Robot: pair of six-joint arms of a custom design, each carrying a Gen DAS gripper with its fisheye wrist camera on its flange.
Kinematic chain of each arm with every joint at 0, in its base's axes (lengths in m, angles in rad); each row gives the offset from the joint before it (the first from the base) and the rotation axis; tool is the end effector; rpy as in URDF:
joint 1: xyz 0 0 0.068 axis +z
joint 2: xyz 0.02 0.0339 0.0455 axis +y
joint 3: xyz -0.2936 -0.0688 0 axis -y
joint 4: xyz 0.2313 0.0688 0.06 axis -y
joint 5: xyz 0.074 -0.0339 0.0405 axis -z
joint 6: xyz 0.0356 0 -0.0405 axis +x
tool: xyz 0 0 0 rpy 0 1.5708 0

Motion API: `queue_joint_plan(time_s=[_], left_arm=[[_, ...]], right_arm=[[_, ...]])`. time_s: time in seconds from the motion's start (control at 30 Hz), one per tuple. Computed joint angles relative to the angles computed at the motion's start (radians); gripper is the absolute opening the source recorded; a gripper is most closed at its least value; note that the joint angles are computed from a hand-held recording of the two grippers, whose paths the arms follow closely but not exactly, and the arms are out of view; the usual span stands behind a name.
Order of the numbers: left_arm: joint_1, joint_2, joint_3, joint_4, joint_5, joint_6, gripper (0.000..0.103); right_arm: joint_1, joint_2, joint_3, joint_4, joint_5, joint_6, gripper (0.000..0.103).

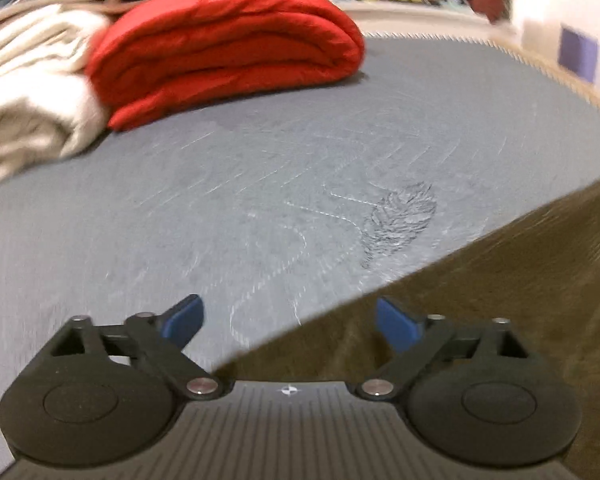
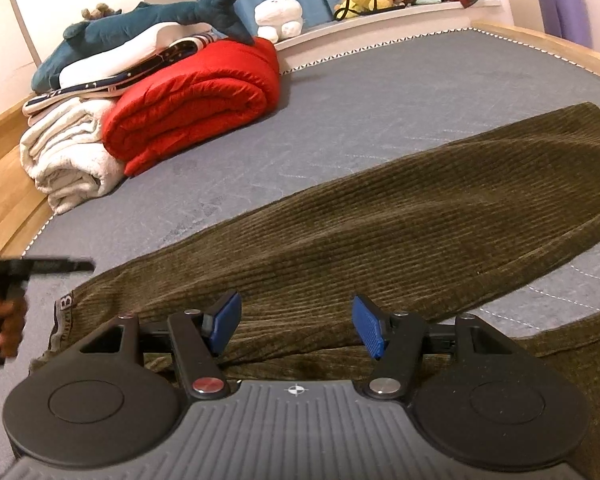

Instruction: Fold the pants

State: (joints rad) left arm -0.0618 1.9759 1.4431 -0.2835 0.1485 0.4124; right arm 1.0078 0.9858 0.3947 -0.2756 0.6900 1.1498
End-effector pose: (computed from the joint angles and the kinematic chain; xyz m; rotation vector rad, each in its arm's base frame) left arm 0.4391 -0.0324 0.2380 0.6257 2.2916 -0.0098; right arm 0.0987 0.1139 0.2019 0.4460 2.1748 0.3390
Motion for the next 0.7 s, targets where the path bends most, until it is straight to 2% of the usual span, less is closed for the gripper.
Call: queue_joint_plan(time_s=[0.13,0.2,0.27,0.3,0.33,0.37,0.4,0.43,0.47,0.57,0.7], left_arm=[[-0.013,0.204,0.258,-0.221,0.03,0.073,0.098],[-0.008,0.253,0.3,-0.242,0.067,0.072,0.102],[-0.003,0.279,0.327,-0.257,0.102,0.041,0.102],[0.001,0.28,0.328,-0.259,0.123,0.039,0.095],[0.006,0.268,0.317,-0.259,0.163,0.058,0.074],[0.01,0.249,0.298,-0.263,0.204,0.086,0.038],[0.009,0.23,0.284,-0.282,0.23,0.115,0.032],[-0.001,0.19,0.228,-0.242,0.202,0.135,0.025],[-0.011,0.145,0.163,-0.204,0.178,0.172,0.019],[-0.016,0.008,-0.015,-0.128,0.172,0.223,0.016],[0.002,-0.217,-0.241,-0.04,0.191,0.234,0.015]], right_arm=[[-0.046,-0.018,-0.005,0.02,-0.035,-0.026,0.064],[-0.056,-0.019,-0.006,0.025,-0.037,-0.046,0.064],[-0.066,-0.023,-0.009,0.026,-0.043,-0.061,0.064],[-0.075,-0.026,-0.011,0.032,-0.052,-0.07,0.064],[-0.086,-0.027,-0.014,0.037,-0.062,-0.078,0.064],[-0.092,-0.026,-0.015,0.039,-0.067,-0.08,0.064],[-0.096,-0.022,-0.013,0.04,-0.071,-0.079,0.064],[-0.101,-0.022,-0.013,0.041,-0.076,-0.08,0.064],[-0.101,-0.021,-0.011,0.04,-0.075,-0.08,0.064],[-0.09,-0.02,-0.005,0.027,-0.057,-0.076,0.064],[-0.072,-0.012,0.007,0.003,-0.033,-0.046,0.064]])
